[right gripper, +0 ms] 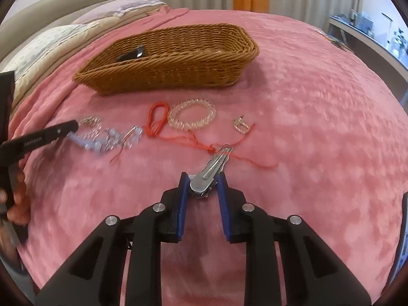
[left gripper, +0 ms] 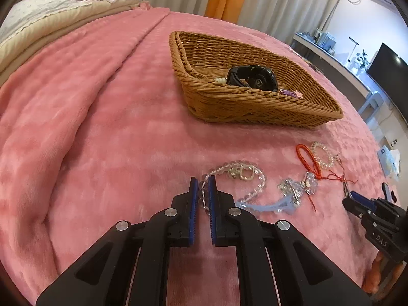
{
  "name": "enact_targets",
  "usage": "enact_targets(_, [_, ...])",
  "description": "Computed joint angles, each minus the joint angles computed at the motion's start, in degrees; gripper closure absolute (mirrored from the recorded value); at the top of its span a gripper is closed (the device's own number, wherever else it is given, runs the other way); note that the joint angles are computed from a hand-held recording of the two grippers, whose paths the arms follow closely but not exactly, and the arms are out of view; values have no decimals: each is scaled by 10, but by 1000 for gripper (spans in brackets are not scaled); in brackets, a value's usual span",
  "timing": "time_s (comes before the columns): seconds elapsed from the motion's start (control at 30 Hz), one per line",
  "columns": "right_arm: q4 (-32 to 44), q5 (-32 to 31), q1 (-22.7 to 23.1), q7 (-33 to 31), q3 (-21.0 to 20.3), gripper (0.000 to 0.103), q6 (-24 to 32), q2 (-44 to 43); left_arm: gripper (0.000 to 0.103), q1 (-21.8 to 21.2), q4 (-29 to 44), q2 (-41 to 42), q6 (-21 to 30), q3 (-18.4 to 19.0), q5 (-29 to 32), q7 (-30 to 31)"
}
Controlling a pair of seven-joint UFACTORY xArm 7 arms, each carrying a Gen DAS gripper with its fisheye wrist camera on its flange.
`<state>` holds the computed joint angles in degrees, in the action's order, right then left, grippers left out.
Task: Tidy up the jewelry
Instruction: 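Grasp the clear bead bracelet with left tool while right tool grasps silver clip, then carry bracelet and silver clip into the basket and open both tools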
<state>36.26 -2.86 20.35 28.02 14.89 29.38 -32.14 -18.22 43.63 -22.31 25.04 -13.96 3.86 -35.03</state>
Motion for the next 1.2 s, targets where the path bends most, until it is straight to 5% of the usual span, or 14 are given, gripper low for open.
enact_targets(0.2, [-47, 46, 65, -102, -43, 83, 11, -63, 97, -19, -45, -61, -2, 11, -37, -8])
enact_targets(0.63, [-72, 76, 52, -125, -38, 82, 73, -135, 95, -87, -135, -190, 36, 11, -112, -23])
enact_targets(0.8, [-85, 84, 47, -114, -34, 46, 74, -165, 83, -65, -128, -199, 46, -14, -94, -40])
enact_targets(1.1, [-81, 68, -5, 15, 28, 47, 46, -133, 82, -18, -94, -156, 70, -61, -7, -77])
enact_targets(1.13, [-75, 50, -16, 36, 45, 50, 49, -128, 82, -14, -91, -153, 73, -67, 3, -82])
enact_targets(1.2, [-60, 4, -39, 76, 84, 78, 61, -118, 83, -14, -89, -152, 79, -70, 16, -85])
